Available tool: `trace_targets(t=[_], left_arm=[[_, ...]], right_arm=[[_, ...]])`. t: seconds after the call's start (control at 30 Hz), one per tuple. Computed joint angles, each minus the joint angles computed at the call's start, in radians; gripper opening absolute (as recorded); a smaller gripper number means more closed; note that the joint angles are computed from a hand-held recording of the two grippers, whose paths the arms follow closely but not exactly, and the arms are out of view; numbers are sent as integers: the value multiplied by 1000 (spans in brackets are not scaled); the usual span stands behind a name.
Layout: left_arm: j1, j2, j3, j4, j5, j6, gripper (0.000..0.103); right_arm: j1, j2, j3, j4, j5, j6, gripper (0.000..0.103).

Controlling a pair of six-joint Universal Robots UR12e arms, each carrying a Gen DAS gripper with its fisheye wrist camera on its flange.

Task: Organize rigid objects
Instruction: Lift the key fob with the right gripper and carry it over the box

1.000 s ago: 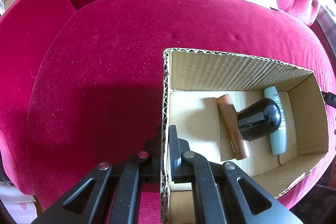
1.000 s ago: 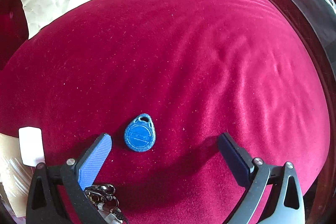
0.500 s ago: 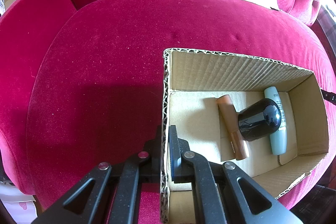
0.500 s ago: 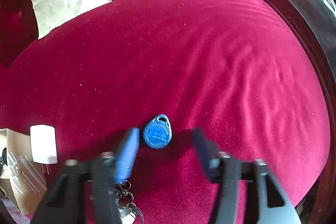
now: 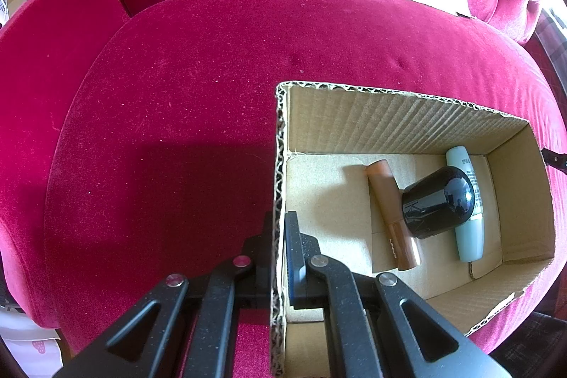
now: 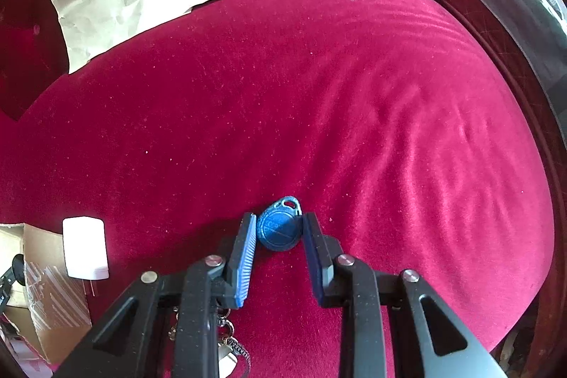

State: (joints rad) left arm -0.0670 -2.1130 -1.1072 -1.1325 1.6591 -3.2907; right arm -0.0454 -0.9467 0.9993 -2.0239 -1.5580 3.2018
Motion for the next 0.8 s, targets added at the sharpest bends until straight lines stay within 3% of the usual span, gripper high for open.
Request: trace_targets(t=[0.43, 0.8], left_arm=[[0, 0, 0, 0, 0, 2, 3], [2, -1, 1, -1, -2, 3, 3]], right_arm=[[36, -10, -44, 33, -5, -42, 28], [70, -26, -42, -9, 9, -98, 28]])
